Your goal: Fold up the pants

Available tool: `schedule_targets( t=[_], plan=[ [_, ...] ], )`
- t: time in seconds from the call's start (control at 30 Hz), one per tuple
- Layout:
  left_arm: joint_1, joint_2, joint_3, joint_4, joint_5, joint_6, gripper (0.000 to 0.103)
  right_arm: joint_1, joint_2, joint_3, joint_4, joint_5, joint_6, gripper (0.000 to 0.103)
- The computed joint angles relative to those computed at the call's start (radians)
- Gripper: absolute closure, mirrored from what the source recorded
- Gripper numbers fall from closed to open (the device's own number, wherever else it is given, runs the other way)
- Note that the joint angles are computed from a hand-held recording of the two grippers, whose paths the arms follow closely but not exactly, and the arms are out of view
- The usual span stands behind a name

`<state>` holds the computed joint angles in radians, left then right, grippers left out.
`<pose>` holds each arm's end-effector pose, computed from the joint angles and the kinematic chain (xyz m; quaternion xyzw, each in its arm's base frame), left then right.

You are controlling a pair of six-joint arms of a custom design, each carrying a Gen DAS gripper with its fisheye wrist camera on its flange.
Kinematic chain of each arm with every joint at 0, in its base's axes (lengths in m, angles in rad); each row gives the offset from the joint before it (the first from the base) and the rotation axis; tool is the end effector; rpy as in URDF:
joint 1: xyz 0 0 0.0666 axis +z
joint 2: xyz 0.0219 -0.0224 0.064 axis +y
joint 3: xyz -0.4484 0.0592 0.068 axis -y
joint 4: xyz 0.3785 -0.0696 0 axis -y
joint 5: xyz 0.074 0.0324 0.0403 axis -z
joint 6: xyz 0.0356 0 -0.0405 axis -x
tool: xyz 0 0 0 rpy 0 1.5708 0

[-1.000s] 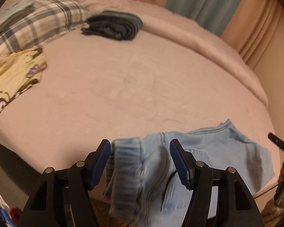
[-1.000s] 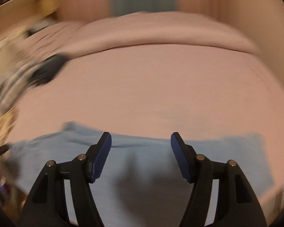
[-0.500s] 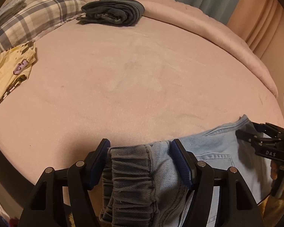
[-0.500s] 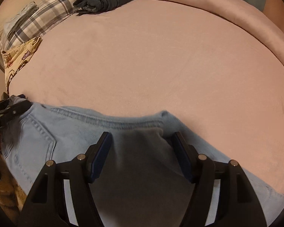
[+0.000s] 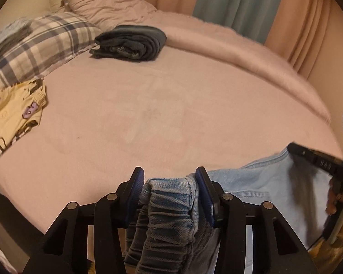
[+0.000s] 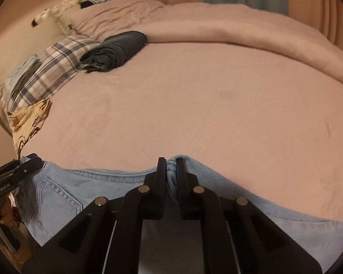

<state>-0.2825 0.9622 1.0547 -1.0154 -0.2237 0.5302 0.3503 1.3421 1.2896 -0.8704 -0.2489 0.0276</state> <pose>0.2553 -0.0663 0.4855 -0.1516 0.9305 -0.0278 0.3324 0.4008 0.1554 0.4762 -0.2155 0.9165 0.1669 0.2928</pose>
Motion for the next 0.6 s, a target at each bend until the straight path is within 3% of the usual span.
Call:
schedule_targets(
  t=[0.13, 0.2, 0.3, 0.6],
  plan=[
    [-0.011, 0.020, -0.038, -0.009, -0.031, -0.014, 0.054, 0.039, 0.060, -0.019, 0.000, 0.061, -0.033, 0.094],
    [0.005, 0.011, -0.041, -0.005, -0.006, -0.028, 0.054, 0.059, 0.058, -0.041, 0.036, 0.117, -0.023, 0.092],
    [0.017, 0.018, -0.041, -0.005, 0.005, -0.035, 0.054, 0.081, 0.068, -0.022, 0.018, 0.183, -0.016, 0.091],
    [0.017, 0.004, -0.045, -0.005, 0.022, -0.008, 0.053, 0.071, 0.087, 0.003, -0.009, 0.171, -0.031, 0.090]
  ],
)
